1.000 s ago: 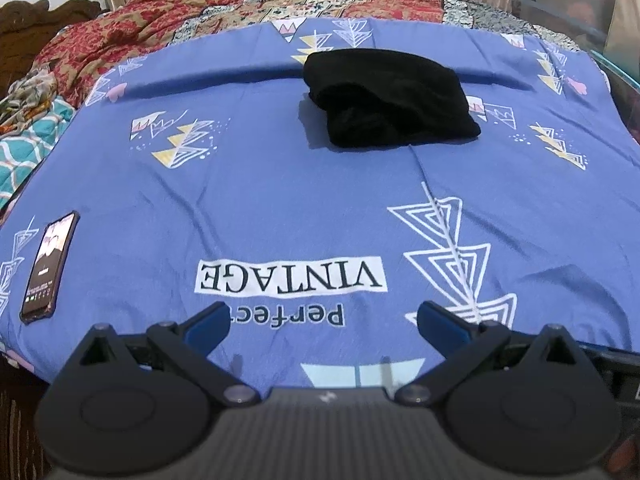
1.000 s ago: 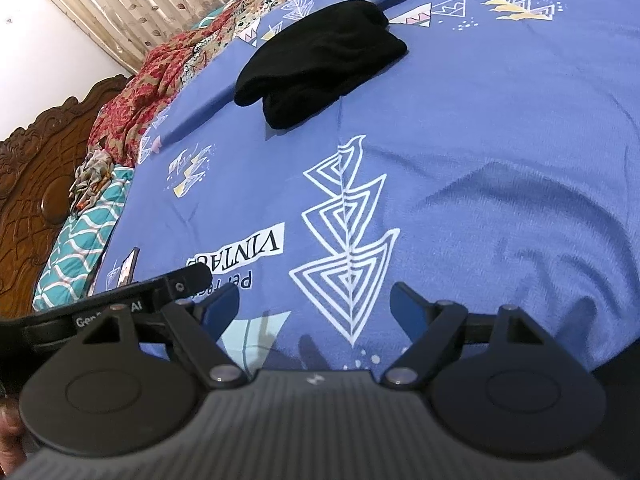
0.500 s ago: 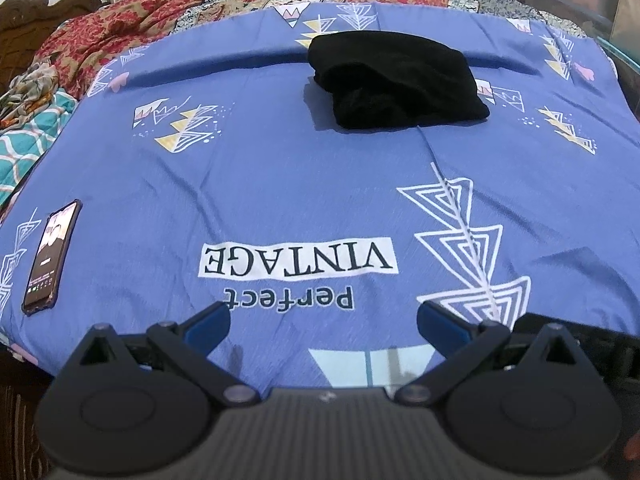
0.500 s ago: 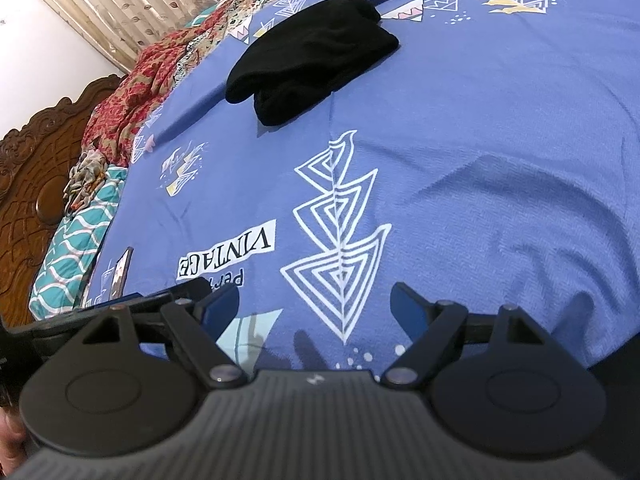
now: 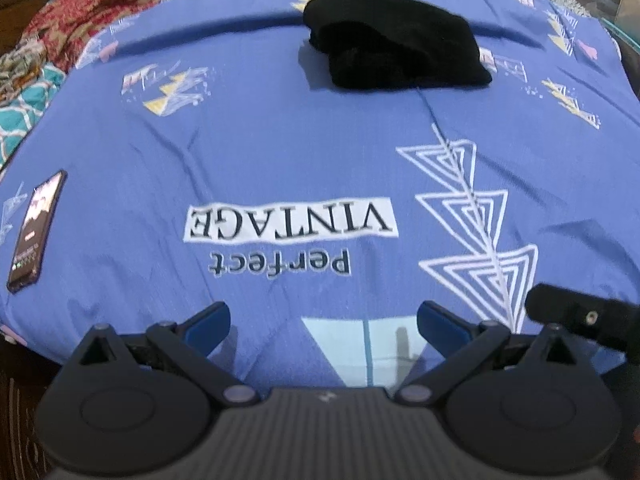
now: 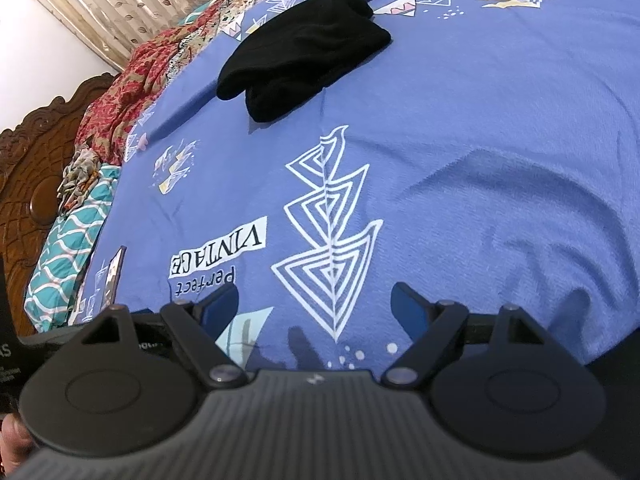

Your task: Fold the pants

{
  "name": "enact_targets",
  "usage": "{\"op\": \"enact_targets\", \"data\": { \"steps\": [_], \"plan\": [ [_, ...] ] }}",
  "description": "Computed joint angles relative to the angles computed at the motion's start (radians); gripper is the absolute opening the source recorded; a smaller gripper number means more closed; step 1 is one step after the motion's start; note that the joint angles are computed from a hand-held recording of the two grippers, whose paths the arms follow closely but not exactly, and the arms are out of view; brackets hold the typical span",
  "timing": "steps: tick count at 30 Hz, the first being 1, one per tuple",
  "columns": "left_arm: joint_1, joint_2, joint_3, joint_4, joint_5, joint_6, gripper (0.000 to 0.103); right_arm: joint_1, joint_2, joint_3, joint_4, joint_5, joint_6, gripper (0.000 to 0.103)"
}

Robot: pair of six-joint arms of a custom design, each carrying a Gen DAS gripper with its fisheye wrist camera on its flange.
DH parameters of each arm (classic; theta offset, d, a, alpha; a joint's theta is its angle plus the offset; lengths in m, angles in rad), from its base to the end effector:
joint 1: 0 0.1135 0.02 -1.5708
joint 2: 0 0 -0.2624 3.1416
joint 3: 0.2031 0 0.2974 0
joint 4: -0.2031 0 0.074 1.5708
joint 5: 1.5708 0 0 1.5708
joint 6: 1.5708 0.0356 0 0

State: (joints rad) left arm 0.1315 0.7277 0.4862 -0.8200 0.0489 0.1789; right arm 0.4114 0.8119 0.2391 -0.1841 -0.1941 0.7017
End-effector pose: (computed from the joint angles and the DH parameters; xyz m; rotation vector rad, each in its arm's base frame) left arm 0.1734 0.0212 0.1810 0.0791 2.6296 0.0423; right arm 0.1768 0.0846 0.1216 0.2518 2.4306 0.7577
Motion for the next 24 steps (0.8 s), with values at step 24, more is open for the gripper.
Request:
{"op": "enact_targets", "data": {
  "steps": [24],
  "plan": [
    [-0.027, 0.094, -0.034, 0.041, -0.054, 0.005, 0.103, 0.006, 0.038, -0.010, 0.018, 0.004, 0.027, 0.086]
  ]
}}
